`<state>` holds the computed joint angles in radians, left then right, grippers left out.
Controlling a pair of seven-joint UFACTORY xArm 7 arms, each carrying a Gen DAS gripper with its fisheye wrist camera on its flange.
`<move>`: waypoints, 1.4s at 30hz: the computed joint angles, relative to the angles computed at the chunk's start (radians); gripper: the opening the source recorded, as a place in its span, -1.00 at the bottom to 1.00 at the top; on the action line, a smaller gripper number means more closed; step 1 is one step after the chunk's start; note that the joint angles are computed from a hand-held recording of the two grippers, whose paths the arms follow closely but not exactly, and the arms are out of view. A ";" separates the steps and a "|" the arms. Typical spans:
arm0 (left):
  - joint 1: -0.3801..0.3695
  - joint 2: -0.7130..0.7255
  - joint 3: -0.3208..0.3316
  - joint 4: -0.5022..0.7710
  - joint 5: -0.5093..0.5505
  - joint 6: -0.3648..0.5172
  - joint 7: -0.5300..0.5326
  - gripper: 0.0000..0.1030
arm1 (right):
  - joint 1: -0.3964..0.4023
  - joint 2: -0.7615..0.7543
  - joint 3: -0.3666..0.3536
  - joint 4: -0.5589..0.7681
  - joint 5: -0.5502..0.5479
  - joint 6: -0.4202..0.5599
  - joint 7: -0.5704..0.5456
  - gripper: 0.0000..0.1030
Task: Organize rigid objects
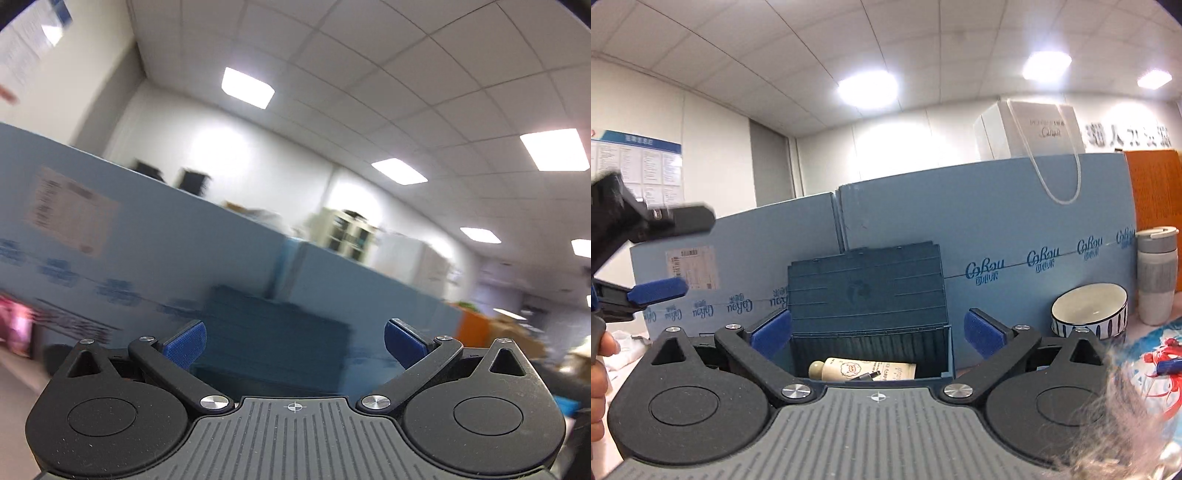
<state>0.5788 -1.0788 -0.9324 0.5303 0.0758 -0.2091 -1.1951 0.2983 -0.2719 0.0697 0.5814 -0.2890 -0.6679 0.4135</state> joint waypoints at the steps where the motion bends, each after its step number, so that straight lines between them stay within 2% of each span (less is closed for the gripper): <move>1: 0.024 -0.055 -0.034 -0.008 -0.013 0.034 -0.019 1.00 | -0.017 0.005 0.029 -0.014 0.050 -0.022 -0.045 1.00; 4: 0.087 -0.164 -0.113 -0.022 -0.010 0.074 -0.082 1.00 | -0.051 0.039 0.114 -0.036 0.221 -0.081 -0.207 1.00; 6: 0.125 -0.214 -0.154 -0.026 -0.002 0.068 -0.127 1.00 | -0.050 0.072 0.144 -0.038 0.305 -0.129 -0.300 1.00; 8: 0.166 -0.279 -0.190 -0.040 -0.013 0.027 -0.191 1.00 | -0.036 0.113 0.154 -0.034 0.375 -0.193 -0.356 1.00; 11: 0.205 -0.348 -0.216 -0.033 -0.012 0.057 -0.256 1.00 | -0.005 0.181 0.155 -0.024 0.465 -0.322 -0.420 1.00; 14: 0.210 -0.422 -0.239 -0.038 0.000 0.104 -0.319 1.00 | 0.025 0.238 0.145 -0.009 0.499 -0.436 -0.480 1.00; 17: 0.216 -0.435 -0.245 -0.018 0.065 0.142 -0.308 1.00 | 0.035 0.237 0.121 -0.016 0.447 -0.443 -0.465 1.00; 20: 0.219 -0.395 -0.243 0.001 0.106 0.166 -0.296 1.00 | 0.044 0.237 0.117 -0.015 0.467 -0.439 -0.472 1.00; 27: 0.197 -0.343 -0.238 0.002 0.130 0.221 -0.332 1.00 | 0.047 0.222 0.112 -0.015 0.486 -0.379 -0.431 1.00; 32: 0.203 -0.315 -0.240 0.040 0.179 0.251 -0.295 1.00 | 0.050 0.218 0.115 -0.011 0.477 -0.345 -0.461 1.00; 39: 0.192 -0.346 -0.245 0.049 0.185 0.325 -0.309 1.00 | 0.041 0.214 0.106 -0.018 0.436 -0.343 -0.417 1.00; 42: 0.191 -0.345 -0.244 0.049 0.192 0.325 -0.314 1.00 | 0.038 0.214 0.105 -0.017 0.426 -0.340 -0.409 1.00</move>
<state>0.7699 -1.4236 -1.1764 0.5794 0.2677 0.1162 -1.5086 0.3361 -0.0581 0.1744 0.5648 0.1368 -1.0076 0.0048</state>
